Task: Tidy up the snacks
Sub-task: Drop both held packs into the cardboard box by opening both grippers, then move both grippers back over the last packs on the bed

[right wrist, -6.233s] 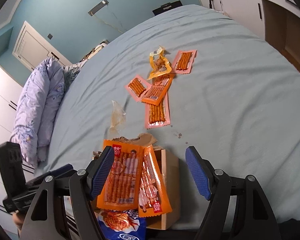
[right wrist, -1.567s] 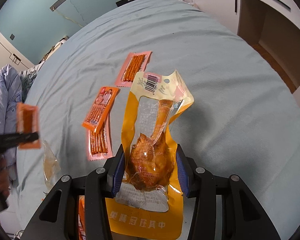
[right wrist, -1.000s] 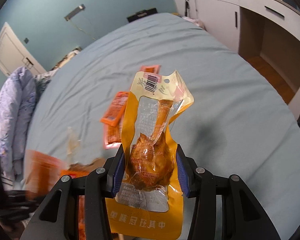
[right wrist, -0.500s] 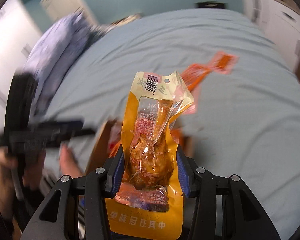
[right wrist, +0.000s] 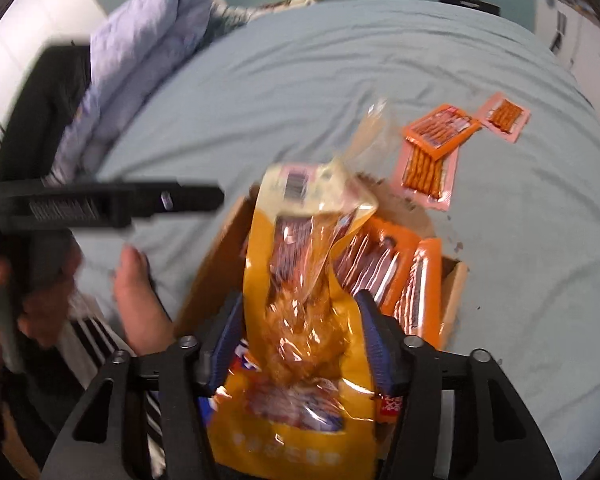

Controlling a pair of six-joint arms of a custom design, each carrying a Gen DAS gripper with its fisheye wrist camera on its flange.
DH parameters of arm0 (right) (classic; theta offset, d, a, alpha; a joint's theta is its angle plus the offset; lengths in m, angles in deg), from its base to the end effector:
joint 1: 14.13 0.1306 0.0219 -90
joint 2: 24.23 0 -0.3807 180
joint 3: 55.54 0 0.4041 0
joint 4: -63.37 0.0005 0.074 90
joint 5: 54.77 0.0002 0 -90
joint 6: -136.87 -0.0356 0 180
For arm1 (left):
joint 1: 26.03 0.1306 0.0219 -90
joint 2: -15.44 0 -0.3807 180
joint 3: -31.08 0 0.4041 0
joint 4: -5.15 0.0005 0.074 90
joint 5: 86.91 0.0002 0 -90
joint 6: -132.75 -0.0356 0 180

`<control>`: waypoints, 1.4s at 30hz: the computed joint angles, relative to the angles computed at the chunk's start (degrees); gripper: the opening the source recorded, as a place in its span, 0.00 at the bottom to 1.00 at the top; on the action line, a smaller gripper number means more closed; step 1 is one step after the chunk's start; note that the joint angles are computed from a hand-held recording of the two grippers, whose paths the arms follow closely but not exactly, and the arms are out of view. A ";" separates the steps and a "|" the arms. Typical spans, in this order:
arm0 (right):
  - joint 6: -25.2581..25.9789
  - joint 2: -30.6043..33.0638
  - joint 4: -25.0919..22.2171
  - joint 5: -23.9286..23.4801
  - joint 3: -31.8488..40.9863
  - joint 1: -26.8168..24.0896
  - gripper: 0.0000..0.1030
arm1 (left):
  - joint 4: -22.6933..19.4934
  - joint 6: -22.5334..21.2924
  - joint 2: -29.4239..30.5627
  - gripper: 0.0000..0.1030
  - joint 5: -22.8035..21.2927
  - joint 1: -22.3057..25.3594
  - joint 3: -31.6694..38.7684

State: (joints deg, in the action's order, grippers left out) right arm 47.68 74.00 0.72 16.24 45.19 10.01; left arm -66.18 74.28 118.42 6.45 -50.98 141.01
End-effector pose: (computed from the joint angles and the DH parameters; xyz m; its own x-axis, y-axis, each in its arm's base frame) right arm 0.4823 0.2283 0.4315 -0.7838 -0.3659 -0.5017 -0.5456 0.7916 0.2752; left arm 0.5028 -0.2368 0.4516 -0.9291 -0.1435 -0.3409 -0.0490 0.9613 -0.2712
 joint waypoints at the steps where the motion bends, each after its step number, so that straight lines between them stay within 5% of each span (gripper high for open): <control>1: -1.08 -0.46 1.10 -2.33 -0.46 -0.65 0.62 | -0.15 -0.27 0.02 0.79 -0.10 -0.06 0.05; 5: -2.13 -2.57 2.19 -7.03 -2.59 -2.38 0.68 | -0.41 -0.24 -0.12 0.79 -0.32 0.05 -0.01; 11: -11.21 -4.70 8.38 -5.86 -5.68 -6.65 0.68 | 1.74 1.57 -1.87 0.79 1.31 0.89 -1.66; 18: -18.50 -5.81 11.41 -1.63 -7.07 -9.58 0.68 | 0.74 -0.51 -1.49 0.79 -2.18 -0.28 -0.42; 31: -15.94 1.76 1.40 8.19 5.62 -11.64 0.68 | -0.51 -0.31 1.48 0.79 -3.93 3.01 3.01; 38: -22.30 7.04 -1.46 2.59 10.43 -13.87 0.68 | -1.01 -1.19 6.53 0.79 -7.64 5.11 9.00; 42: -21.98 8.73 -1.38 3.72 12.51 -13.49 0.68 | -1.98 -0.44 9.86 0.79 -7.24 6.89 11.85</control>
